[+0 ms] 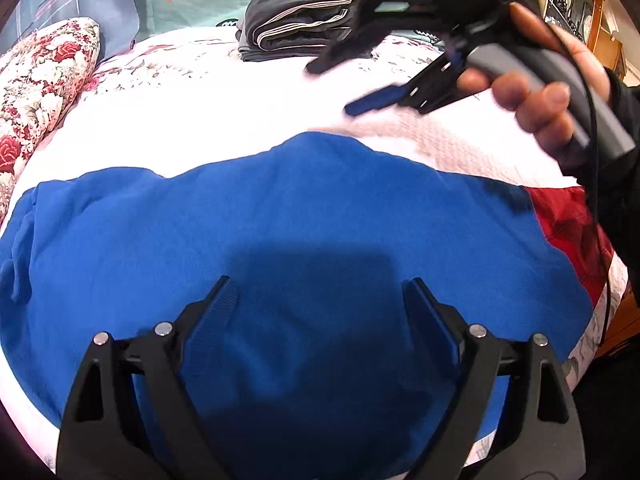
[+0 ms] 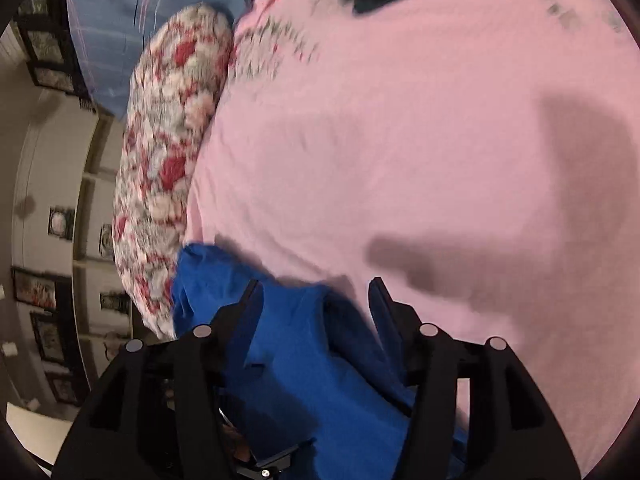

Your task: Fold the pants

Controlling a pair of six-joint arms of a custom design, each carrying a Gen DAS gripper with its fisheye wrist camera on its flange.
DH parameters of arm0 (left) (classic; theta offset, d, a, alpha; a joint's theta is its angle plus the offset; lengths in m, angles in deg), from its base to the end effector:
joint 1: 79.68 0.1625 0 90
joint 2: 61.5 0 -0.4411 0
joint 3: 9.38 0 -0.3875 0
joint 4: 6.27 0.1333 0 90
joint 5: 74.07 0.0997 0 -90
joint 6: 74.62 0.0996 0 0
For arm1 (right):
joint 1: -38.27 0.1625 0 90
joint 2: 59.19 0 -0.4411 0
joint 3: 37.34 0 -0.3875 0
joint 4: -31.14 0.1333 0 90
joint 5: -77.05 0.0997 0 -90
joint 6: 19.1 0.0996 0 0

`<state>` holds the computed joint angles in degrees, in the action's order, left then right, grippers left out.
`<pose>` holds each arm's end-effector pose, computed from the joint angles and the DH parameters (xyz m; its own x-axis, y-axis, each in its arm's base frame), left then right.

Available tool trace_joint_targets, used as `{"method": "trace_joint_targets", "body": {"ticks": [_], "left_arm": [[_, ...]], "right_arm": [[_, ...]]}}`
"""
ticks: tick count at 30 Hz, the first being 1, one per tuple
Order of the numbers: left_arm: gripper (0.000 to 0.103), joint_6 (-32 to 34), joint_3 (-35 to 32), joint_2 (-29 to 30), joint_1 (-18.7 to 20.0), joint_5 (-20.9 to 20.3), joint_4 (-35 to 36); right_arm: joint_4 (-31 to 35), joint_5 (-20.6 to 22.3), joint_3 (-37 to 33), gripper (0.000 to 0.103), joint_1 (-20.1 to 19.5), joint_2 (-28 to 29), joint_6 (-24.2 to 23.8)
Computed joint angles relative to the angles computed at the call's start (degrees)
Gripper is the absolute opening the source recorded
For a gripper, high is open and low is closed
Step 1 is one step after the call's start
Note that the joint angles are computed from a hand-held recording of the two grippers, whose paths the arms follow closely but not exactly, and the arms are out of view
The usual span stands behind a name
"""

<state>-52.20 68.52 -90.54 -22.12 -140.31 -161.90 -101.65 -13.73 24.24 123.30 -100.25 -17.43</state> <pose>-0.2626 -0.7364 0.0263 -0.5758 0.6713 -0.4667 0.7932 0.5972 -0.1196 0.0599 -0.8338 0.2620 -0.9929 0.1186 0.0015 0.1092 0.9189 -0.3792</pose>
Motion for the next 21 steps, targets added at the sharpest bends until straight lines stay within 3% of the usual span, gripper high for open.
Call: {"method": "trace_joint_targets", "body": {"ticks": [2,5,8,9,10,14,16,18,21], "left_arm": [[0.088,-0.7,0.0,-0.2,0.0,-0.4,-0.3],[0.088,-2.6,0.2,-1.0,0.1,-0.9,-1.1],[0.088,-2.5,0.6,-1.0,-0.3,2.4,-3.3],[0.088,-3.4,-0.4,-0.4,-0.3,4.9,-1.8],[0.088,-4.9,-1.6,0.2,0.2,5.9,0.8],[0.089,-3.4,-0.4,-0.1,-0.1,6.4,-0.9],[0.09,-3.1,-0.8,0.4,-0.1,7.2,-0.5],[0.09,-2.9,-1.4,0.7,-0.3,8.0,0.3],[0.09,-3.9,-1.0,-0.2,-0.5,8.1,0.2]], "right_arm": [[-3.0,2.3,2.9,0.053,0.5,-1.4,-1.2],[-2.4,0.9,3.8,0.042,3.1,0.0,-5.7],[-2.1,-9.7,1.9,0.034,4.6,3.6,-3.5],[-2.4,-11.6,1.4,0.026,4.3,4.4,-2.7],[-3.6,-11.0,1.6,0.024,3.6,4.7,-2.9],[-5.2,-7.6,3.9,0.032,3.7,2.6,-5.4],[-6.0,-10.6,4.9,0.035,4.6,2.2,-6.6],[-3.3,-14.5,5.4,0.035,4.7,1.9,-3.6],[-14.1,-12.6,15.5,0.036,5.5,-4.8,-6.8]]}}
